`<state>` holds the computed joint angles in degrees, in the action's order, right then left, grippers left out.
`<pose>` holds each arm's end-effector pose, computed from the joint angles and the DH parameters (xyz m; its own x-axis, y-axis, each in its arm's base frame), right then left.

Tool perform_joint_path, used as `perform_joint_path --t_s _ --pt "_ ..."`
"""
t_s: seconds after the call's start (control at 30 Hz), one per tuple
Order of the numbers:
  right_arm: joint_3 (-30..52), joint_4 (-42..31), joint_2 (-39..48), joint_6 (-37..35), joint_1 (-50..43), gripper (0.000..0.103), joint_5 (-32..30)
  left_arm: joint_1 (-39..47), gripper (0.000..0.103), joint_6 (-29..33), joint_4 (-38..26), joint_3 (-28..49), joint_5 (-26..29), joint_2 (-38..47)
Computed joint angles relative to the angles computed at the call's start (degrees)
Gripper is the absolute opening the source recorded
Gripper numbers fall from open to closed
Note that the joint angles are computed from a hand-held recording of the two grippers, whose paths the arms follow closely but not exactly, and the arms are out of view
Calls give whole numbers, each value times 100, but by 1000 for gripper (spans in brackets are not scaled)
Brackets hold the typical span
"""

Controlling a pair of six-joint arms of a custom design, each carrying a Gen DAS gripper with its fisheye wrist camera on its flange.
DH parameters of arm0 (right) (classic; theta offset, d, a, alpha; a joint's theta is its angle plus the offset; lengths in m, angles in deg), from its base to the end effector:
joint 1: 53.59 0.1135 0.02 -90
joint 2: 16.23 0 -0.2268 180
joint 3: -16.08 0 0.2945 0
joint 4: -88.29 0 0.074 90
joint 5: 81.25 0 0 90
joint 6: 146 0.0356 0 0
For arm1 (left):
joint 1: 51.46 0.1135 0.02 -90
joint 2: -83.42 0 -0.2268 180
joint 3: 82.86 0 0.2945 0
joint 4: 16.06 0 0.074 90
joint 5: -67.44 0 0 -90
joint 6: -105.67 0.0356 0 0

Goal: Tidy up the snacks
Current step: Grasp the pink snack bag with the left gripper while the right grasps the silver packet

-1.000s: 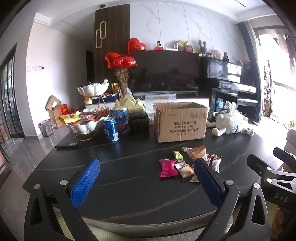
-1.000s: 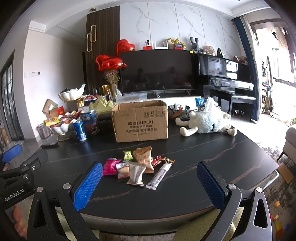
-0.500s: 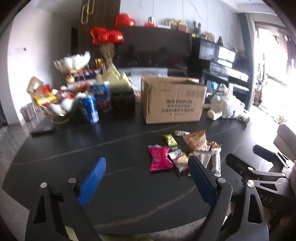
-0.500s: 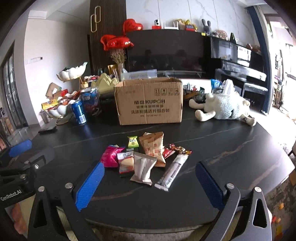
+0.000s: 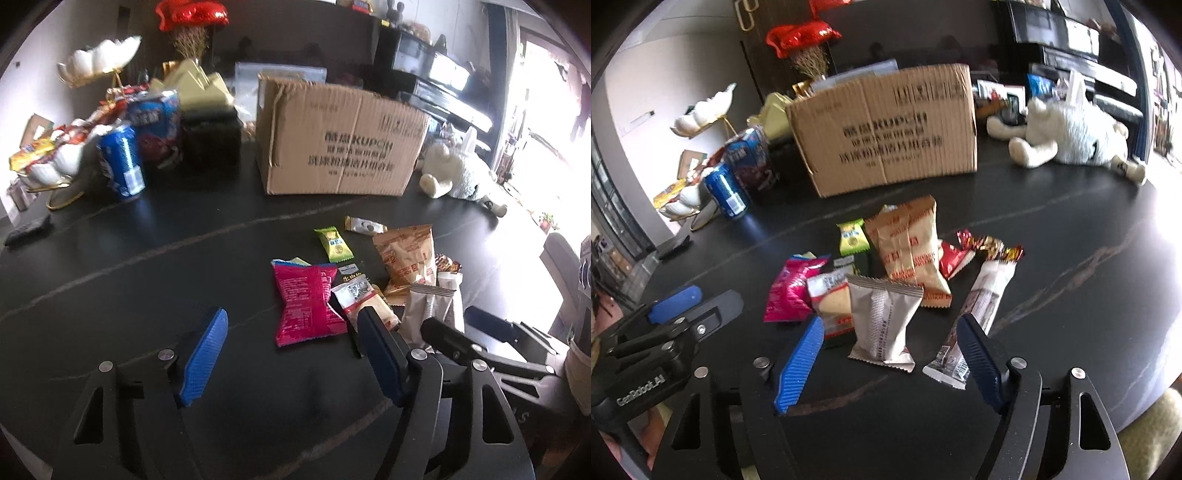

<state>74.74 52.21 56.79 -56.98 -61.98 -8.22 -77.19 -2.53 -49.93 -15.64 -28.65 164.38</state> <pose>0.3061 -0.0346 0.1741 -0.7618 0.0958 -0.6406 -0.0574 0.9751 0.2141 0.3117 -0.1460 0.1867 -0.7468 0.0151 -0.6649 0.1411 0.9806 -0.1361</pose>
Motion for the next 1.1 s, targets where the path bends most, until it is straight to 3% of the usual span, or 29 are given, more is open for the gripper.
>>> perform_joint_path --t_s 0.47,0.6,0.67,0.8,1.1 --pt "400 53 788 162 121 56 -69 164 57 -104 188 805 449 1373" --pt "416 81 854 147 130 48 -57 161 45 -126 147 942 524 1569" --pt "452 67 910 138 121 39 -87 152 43 -125 178 910 502 1548" --pt "414 109 880 158 77 32 -137 93 39 -89 153 822 340 1404" --pt "212 120 374 51 70 32 -241 -128 38 -18 128 441 -34 675"
